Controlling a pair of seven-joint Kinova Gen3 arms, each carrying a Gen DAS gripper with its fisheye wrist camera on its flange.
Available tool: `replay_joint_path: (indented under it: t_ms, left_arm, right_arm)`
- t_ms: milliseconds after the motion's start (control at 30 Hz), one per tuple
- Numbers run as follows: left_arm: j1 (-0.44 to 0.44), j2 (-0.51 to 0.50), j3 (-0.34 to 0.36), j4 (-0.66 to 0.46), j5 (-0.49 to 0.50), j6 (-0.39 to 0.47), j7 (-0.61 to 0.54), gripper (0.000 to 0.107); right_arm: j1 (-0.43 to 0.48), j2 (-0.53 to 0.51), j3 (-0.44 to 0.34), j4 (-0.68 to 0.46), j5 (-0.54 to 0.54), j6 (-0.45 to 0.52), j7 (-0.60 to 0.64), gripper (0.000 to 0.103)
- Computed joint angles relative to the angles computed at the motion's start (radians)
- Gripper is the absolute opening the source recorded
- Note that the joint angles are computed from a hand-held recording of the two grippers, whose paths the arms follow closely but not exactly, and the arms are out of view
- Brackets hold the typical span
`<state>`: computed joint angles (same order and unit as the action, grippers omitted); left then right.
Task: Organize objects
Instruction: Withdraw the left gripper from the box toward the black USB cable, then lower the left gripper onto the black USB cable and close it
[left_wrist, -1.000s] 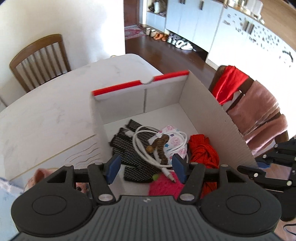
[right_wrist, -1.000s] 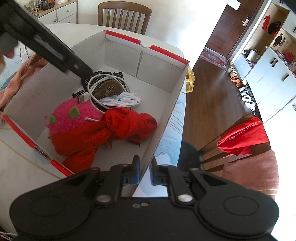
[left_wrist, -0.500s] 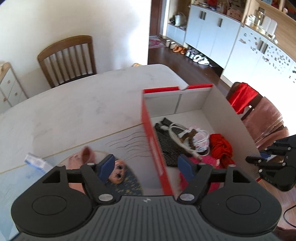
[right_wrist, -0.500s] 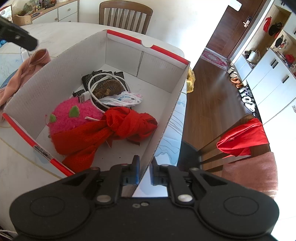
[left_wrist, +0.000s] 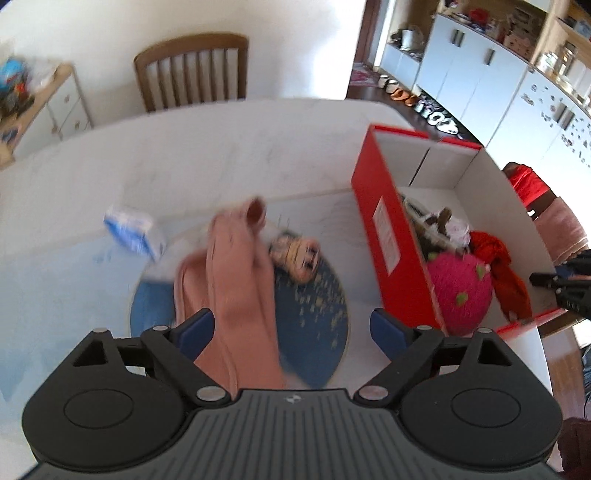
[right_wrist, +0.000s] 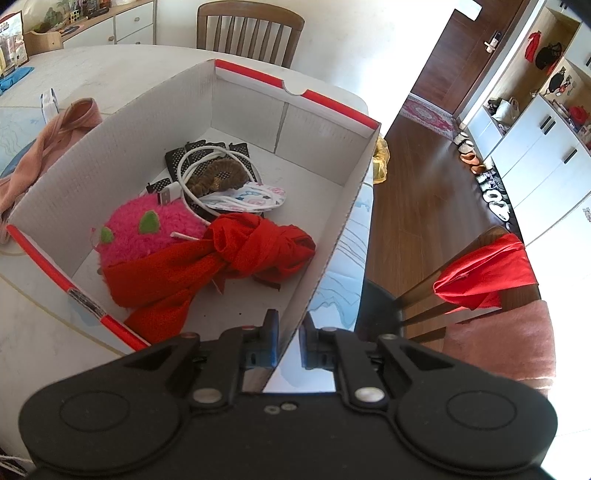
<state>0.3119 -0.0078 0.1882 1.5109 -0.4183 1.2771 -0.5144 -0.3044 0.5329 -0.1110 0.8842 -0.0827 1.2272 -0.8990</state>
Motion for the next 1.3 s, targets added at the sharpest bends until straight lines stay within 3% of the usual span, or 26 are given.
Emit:
replay_joint_path:
  t_ms: [100, 233, 700, 1067, 1300]
  left_arm:
    - [0.014, -0.020, 0.018, 0.054, -0.015, 0.007, 0.080, 0.100]
    - [0.047, -0.020, 0.057, 0.108, -0.069, 0.066, 0.197, 0.102]
    - [0.093, -0.048, 0.097, 0.273, 0.028, 0.072, 0.426, 0.102]
    - [0.143, -0.004, 0.096, 0.283, 0.027, 0.116, 0.500, 0.101]
    - [0.154, -0.017, 0.087, 0.307, 0.037, 0.073, 0.527, 0.094]
  right_arm:
    - [-0.002, -0.003, 0.000, 0.004, 0.002, -0.002, 0.002, 0.010]
    - [-0.001, -0.003, 0.000, 0.005, 0.001, -0.003, 0.001, 0.010]
    - [-0.001, -0.008, -0.001, 0.015, 0.001, -0.008, 0.007, 0.011]
    - [-0.001, -0.008, 0.000, 0.016, 0.002, -0.009, 0.010, 0.011]
    - [-0.002, -0.007, 0.000, 0.014, 0.002, -0.007, 0.009, 0.011]
